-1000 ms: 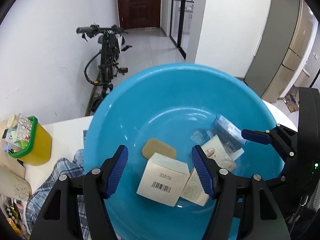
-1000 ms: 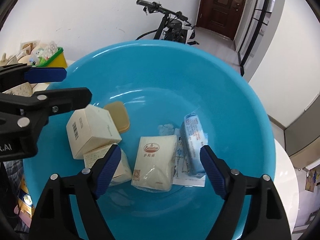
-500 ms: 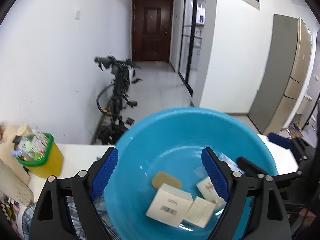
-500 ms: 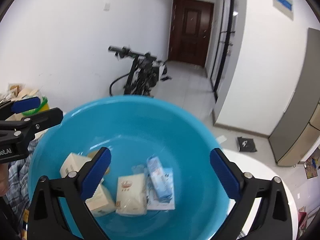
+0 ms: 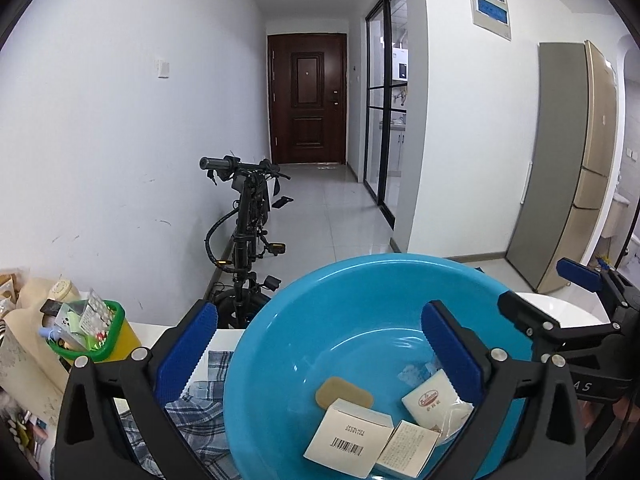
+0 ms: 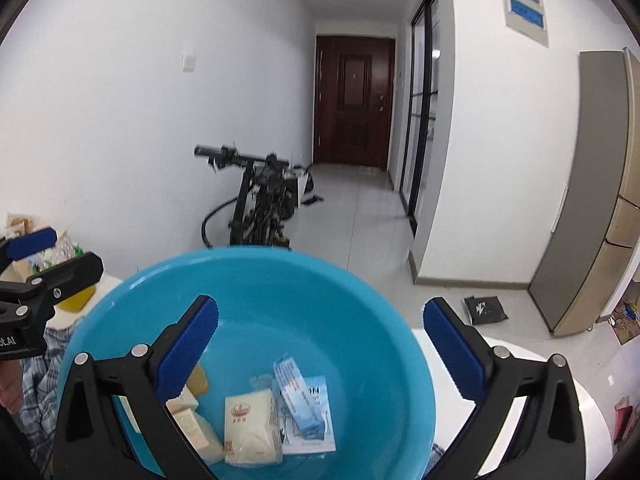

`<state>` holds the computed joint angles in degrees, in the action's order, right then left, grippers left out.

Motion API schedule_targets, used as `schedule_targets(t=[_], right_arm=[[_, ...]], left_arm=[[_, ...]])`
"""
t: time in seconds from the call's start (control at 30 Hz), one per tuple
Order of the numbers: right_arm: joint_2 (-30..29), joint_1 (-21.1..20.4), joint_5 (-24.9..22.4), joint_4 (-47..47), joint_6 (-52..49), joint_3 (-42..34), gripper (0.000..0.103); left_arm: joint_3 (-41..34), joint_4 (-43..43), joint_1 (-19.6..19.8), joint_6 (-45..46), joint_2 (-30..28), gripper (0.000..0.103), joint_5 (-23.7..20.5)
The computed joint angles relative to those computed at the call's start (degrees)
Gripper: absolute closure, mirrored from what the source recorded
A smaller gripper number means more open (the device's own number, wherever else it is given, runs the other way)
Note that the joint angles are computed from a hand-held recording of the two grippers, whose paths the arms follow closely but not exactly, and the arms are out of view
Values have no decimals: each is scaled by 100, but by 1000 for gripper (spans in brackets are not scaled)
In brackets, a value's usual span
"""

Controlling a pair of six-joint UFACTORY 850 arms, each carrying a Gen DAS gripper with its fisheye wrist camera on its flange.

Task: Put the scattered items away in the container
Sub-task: 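Raise both open tools up and away from the basin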

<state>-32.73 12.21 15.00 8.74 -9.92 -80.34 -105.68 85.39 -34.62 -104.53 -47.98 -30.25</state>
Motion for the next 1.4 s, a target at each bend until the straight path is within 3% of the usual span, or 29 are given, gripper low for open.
schedule_targets(t=[0.2,0.3,0.37,0.57,0.97,1.1,1.2,1.4], right_arm=[[156,20,654,-30,-132,285,1],[210,-34,740,-433,382,335,1],[232,-32,814,-242,205,352,1],[176,-54,827,-152,205,244,1],[147,-85,865,-314,410,240,1],[145,-89,808,-416,535,217,1],[256,-81,750,-341,399,291,1],[790,-88,936,-151,292,792,1]], left_arm=[[318,928,4,-1015,191,0,-69],[457,1549,-43,-1500,244,0,-283],[451,1697,-63,-1529,223,0,-391],[301,1594,-74,-1286,110,0,-327],[317,2372,-141,-1929,58,0,-520],[229,2116,-117,-1690,41,0,-292],[245,1905,-154,-1451,93,0,-388],[753,2201,-256,-2005,548,0,-532]])
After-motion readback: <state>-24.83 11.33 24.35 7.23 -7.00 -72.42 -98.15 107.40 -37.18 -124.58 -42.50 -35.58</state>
